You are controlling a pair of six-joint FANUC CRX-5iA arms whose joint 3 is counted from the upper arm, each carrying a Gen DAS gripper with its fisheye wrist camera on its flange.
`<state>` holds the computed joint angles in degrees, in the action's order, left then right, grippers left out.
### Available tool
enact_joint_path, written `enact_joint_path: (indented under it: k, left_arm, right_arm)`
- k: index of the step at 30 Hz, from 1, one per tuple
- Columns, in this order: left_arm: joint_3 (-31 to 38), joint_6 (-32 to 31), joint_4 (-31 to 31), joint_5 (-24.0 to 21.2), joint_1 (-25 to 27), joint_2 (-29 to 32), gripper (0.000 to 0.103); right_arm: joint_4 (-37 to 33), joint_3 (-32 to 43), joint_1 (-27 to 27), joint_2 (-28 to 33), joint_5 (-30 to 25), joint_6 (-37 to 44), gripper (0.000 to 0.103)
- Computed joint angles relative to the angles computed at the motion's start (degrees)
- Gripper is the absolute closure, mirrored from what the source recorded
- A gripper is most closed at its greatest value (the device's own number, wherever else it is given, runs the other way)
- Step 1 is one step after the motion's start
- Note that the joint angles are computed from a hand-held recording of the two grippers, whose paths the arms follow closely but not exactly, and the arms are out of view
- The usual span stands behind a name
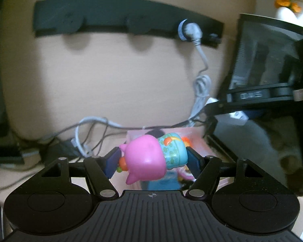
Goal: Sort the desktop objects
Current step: 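Carry the pig and charger over the pink box with both grippers, then open both grippers to drop the pig and charger into the box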
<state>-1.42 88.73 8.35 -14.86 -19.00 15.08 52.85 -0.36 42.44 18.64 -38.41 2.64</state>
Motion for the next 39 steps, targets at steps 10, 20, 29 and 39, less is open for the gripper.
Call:
enact_joint_path:
  k: [10, 20, 29, 39]
  left_arm:
    - [0.67, 10.11, -6.47, -4.0, 0.23, 1.78, 0.029]
    - [9.33, 7.27, -7.1, -9.56, -2.32, 8.57, 0.029]
    - [22.46, 16.86, -22.76, -11.19, -4.68, 13.12, 0.004]
    - [3.5, 43.89, -38.07, -18.56, -8.63, 0.39, 0.003]
  right_arm:
    - [-22.07, 16.94, -4.18, 13.31, -1.73, 15.1, 0.01]
    - [3.48, -5.88, -2.54, 1.5, 8.66, -13.51, 0.0]
    - [14.01, -18.29, 5.62, -6.89, -3.58, -24.63, 0.0]
    - [11.0, -22.14, 12.73, -7.42, -6.49, -24.61, 0.0]
